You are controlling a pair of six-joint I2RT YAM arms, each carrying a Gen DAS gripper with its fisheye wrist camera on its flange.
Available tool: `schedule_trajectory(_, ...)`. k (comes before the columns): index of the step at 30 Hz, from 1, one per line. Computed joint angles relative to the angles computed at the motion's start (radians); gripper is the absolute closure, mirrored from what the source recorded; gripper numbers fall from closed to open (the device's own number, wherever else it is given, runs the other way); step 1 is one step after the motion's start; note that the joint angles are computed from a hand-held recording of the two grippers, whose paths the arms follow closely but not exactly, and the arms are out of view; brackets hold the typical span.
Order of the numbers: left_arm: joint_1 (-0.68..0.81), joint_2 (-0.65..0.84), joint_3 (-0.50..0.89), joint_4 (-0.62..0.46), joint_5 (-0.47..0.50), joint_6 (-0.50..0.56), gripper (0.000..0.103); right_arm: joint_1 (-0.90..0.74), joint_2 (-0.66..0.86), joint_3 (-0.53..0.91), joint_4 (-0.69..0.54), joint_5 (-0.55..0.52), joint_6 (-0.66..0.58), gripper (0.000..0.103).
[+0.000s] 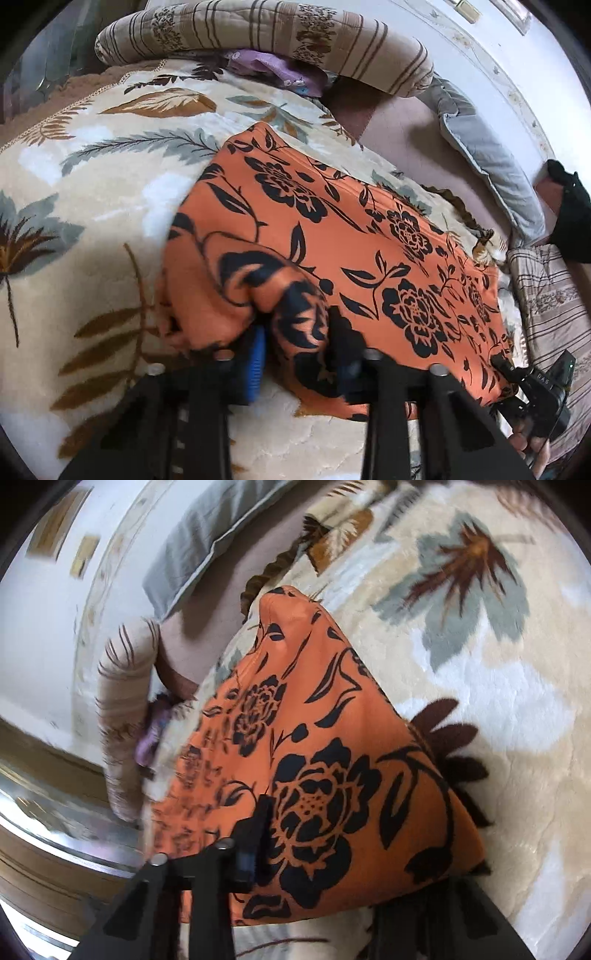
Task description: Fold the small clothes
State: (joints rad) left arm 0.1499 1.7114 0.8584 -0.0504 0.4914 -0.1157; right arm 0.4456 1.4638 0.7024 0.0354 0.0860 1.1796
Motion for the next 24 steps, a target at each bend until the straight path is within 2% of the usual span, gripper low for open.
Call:
schedule_trajectory(3,0.009,-0.02,-0.012,0.001,0.012,0.001,0.082,0.046,-0.017,0.049,-0.073,0.091,-0.056,0.082)
schedule_trajectory(6,0.002,-0.076,-0.048,0.009,-0.017,0.027,0.084,0.103,-0.04,0.09,-0.149,0.187,-0.087,0.083)
schedule_trajectory(8,0.027,-0.122,-0.068,-0.015,0.011,0.049,0.086,0.136,-0.065,0.096,-0.186,0.234,-0.09,0.084)
schedule_trajectory(13,0.114,-0.227,-0.102,-0.139,0.09,0.137,0.087,0.244,-0.168,0.102,-0.328,0.325,-0.043,0.084)
schedule_trajectory(16,0.176,-0.296,-0.155,-0.219,0.125,0.222,0.087,0.33,-0.258,0.056,-0.41,0.374,0.065,0.084)
schedule_trajectory(18,0.199,-0.32,-0.187,-0.263,0.108,0.286,0.087,0.371,-0.286,0.028,-0.448,0.38,0.146,0.084)
schedule_trajectory(20,0.202,-0.34,-0.219,-0.266,0.035,0.315,0.087,0.371,-0.288,0.001,-0.457,0.338,0.206,0.084)
schedule_trajectory(23,0.214,-0.416,-0.246,-0.262,-0.008,0.341,0.08,0.336,-0.301,-0.028,-0.426,0.281,0.219,0.08)
schedule_trajectory(24,0.222,-0.481,-0.272,-0.239,-0.039,0.344,0.071,0.329,-0.306,-0.029,-0.427,0.269,0.224,0.079)
